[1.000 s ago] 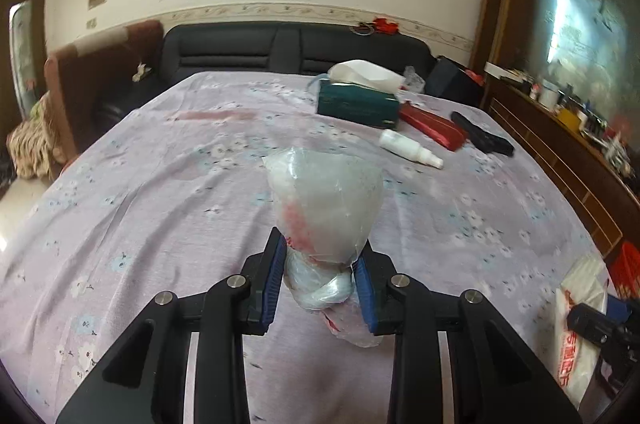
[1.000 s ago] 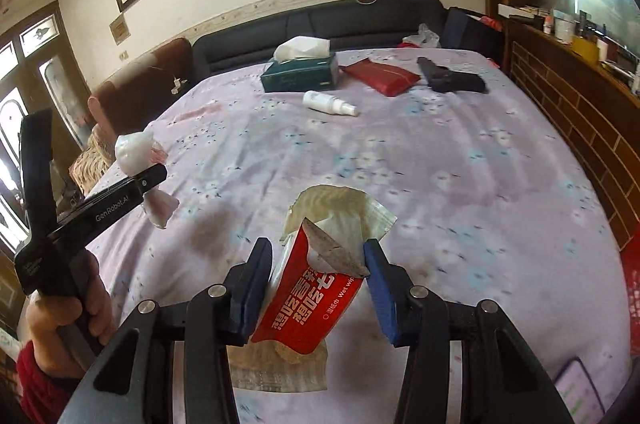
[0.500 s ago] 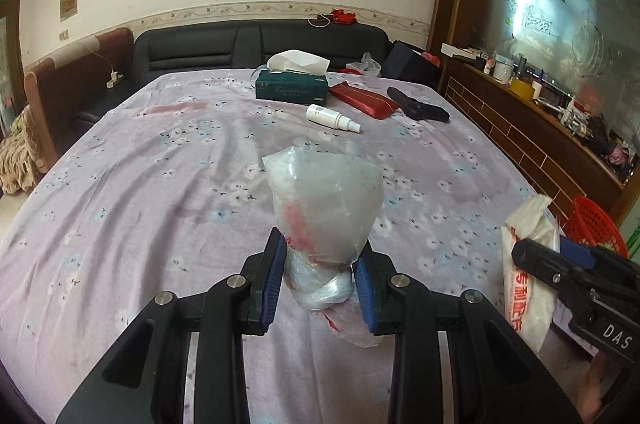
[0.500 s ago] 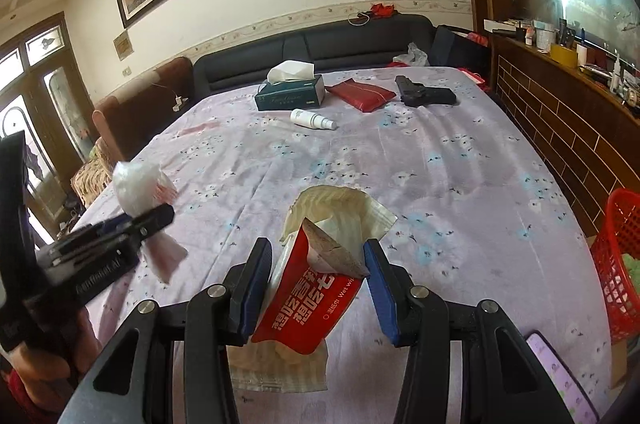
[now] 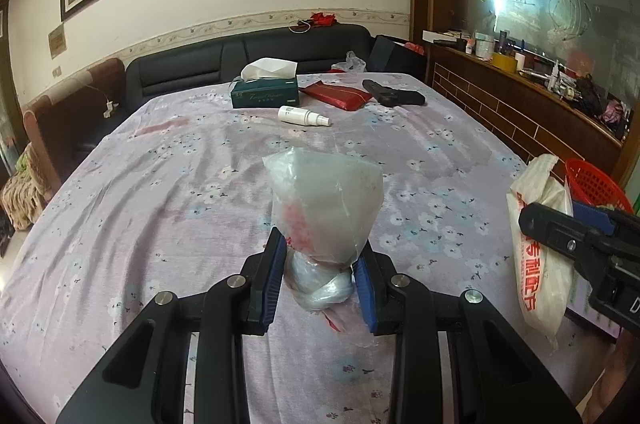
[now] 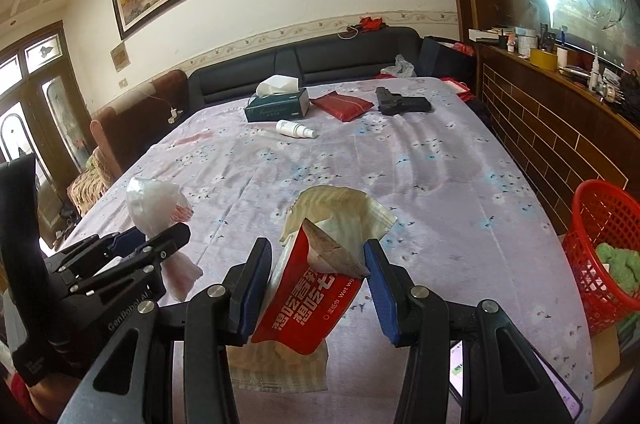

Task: Collect trash
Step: 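Carry the white bag and wet-wipe packet in both tools to the red basket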

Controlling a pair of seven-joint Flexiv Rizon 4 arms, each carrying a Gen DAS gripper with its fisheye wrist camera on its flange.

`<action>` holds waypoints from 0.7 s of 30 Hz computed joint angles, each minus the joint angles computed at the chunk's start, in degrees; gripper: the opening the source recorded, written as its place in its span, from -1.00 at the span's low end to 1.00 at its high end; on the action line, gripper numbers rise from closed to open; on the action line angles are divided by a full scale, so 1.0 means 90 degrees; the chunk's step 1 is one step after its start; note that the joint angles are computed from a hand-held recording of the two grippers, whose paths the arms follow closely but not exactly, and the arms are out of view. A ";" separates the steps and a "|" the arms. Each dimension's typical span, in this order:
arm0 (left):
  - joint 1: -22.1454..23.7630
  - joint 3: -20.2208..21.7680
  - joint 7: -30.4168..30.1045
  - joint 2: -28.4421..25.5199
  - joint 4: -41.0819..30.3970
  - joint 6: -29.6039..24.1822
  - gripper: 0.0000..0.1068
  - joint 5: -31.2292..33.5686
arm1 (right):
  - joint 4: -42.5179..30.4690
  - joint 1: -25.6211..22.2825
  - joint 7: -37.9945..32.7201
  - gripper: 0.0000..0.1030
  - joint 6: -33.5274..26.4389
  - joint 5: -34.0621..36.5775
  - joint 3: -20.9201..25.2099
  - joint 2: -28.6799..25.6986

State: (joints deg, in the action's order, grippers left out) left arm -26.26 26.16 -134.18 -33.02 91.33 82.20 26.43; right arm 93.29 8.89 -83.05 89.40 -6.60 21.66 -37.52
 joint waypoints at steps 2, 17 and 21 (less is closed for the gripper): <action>-0.0030 -0.0011 0.0005 0.0000 -0.0012 -0.0031 -0.42 0.0019 | 0.0026 -0.0062 -0.0018 0.00 0.0035 0.0030 0.0042 0.0010; -0.0014 -0.0296 0.0036 -0.0023 -0.0251 -0.0297 -0.42 0.0296 | 0.0148 -0.0377 -0.0049 0.00 0.0132 0.0124 0.0240 0.0060; 0.0275 -0.0803 0.0591 -0.0007 -0.0345 -0.0263 -0.42 0.0089 | 0.0109 -0.0703 -0.0128 0.00 0.0041 0.0228 0.0532 0.0068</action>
